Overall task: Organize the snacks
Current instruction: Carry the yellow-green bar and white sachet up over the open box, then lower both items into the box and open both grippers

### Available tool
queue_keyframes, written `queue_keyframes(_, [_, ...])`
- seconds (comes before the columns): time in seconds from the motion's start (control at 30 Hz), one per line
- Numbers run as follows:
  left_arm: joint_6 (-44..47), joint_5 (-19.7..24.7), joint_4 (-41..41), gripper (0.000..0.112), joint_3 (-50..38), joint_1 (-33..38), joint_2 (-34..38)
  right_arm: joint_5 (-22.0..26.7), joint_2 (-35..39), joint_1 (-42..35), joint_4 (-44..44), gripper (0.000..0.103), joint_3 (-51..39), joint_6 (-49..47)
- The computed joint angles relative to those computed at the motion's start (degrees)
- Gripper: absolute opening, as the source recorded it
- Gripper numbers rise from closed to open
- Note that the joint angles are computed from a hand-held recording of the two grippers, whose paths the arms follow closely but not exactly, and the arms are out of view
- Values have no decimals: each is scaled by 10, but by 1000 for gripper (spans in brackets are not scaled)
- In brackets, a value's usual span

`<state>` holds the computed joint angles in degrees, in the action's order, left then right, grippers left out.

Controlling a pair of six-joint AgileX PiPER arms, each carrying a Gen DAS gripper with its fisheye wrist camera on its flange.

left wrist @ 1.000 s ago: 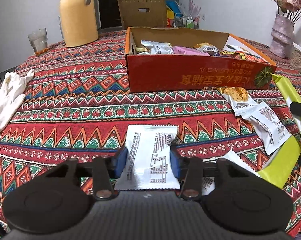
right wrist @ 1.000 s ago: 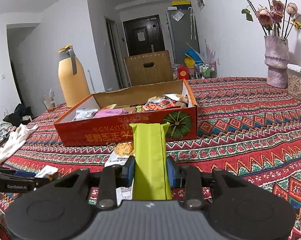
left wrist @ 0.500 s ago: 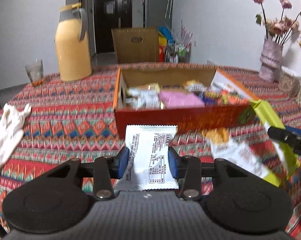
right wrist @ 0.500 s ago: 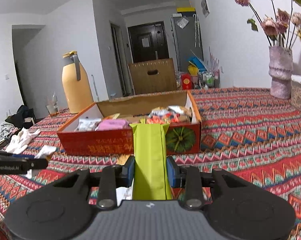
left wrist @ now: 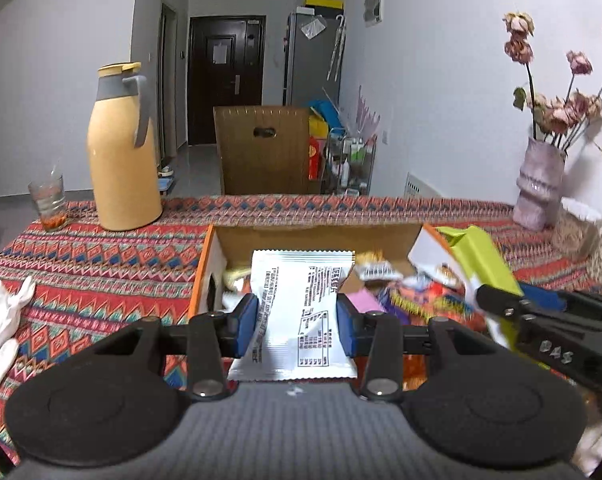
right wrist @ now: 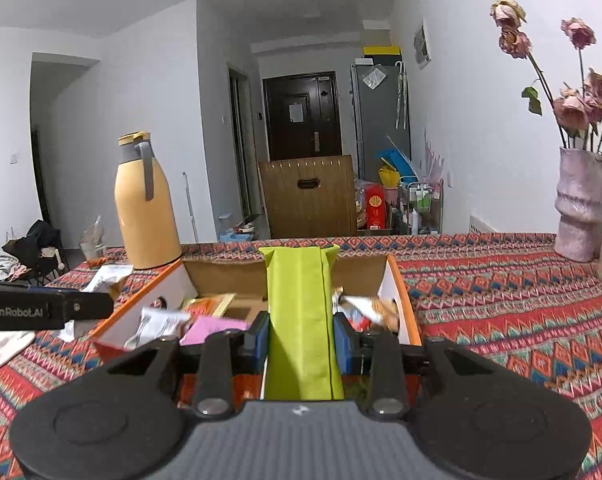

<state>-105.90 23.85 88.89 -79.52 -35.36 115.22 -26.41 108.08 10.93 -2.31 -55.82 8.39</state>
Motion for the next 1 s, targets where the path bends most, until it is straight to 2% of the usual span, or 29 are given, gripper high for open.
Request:
queue_keyframes(0.3, [67,2,-82,42,-161,24,97,100,109,1,29,32,-198,-10])
queue_keyframes(0.37, [73,5,-91,42,-192,30,123,107,134,2,72,32,-232,-47])
queue_keyframes(0.43, [77,2,-96,42,-208,36,141,115,152,0,79,32,-256,-52])
queue_keyframes(0.53, [139,-5,-155,42,-240,46,167,123,172,-3,59,32,-276,-32])
queue_keyframes(0.63, [190,-9,-206,42,-262,50,185,133,187,2,89,32,-291,-64])
queue_keyframes(0.77, [190,-23,-209,44,-255,53,186,140,196,11,148,33,-300,-127])
queue_keyframes(0.83, [172,-31,-196,54,-241,55,180,129,192,11,149,33,-289,-124])
queue_keyframes(0.87, [156,-35,-185,60,-235,56,177,122,190,11,148,38,-283,-120])
queue_keyframes(0.9, [125,-34,-159,72,-225,56,173,117,187,10,148,43,-278,-116])
queue_keyframes(0.93, [108,-24,-146,83,-223,54,171,111,185,9,150,58,-272,-116])
queue_keyframes(0.97, [88,-16,-130,86,-218,52,169,101,181,7,154,76,-263,-117])
queue_keyframes(1.0, [65,-12,-111,93,-209,51,163,90,178,7,158,84,-254,-115])
